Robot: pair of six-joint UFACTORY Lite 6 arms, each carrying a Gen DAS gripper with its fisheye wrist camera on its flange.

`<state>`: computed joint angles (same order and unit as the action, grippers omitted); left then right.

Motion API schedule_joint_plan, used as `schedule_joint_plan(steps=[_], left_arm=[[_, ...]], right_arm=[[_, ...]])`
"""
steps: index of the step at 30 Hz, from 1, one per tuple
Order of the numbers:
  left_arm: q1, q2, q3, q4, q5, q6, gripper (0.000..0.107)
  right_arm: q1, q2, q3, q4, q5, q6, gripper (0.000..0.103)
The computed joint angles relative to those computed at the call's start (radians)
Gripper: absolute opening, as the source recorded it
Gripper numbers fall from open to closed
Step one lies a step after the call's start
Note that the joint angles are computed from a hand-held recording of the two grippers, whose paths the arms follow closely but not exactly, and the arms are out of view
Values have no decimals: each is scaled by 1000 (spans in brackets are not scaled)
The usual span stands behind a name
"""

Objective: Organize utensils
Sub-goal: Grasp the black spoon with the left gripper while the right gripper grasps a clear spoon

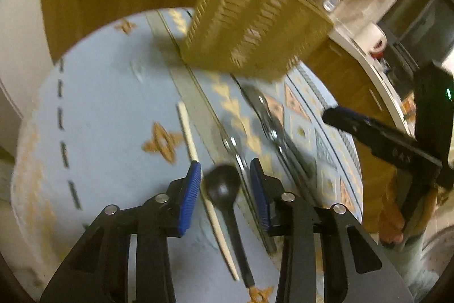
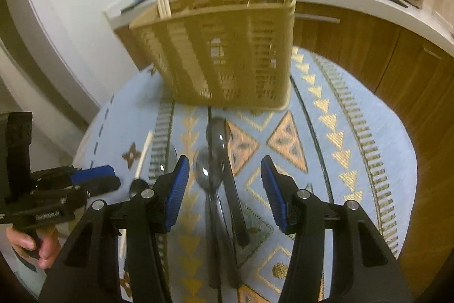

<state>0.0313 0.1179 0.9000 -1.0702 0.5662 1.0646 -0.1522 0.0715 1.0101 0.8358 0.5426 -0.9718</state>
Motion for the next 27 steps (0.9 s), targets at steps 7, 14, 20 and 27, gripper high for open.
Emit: schedule_joint_plan(steps=[7,14,20,27], left_arm=[[-81,-21,-43,167,-7,-132,31],[-155,15,-49,226,-93,-225,25],[-232,17,-50,365,-169,-382,25],[-281,20,-72,437,-292,-465,12]], right_arm=[[34,54,14,-97,-15,66,49],[23,85,25,-117,-14,76,48],[10,166,91,-208,13,163,35],[36,256,164,-263,42,189,33]])
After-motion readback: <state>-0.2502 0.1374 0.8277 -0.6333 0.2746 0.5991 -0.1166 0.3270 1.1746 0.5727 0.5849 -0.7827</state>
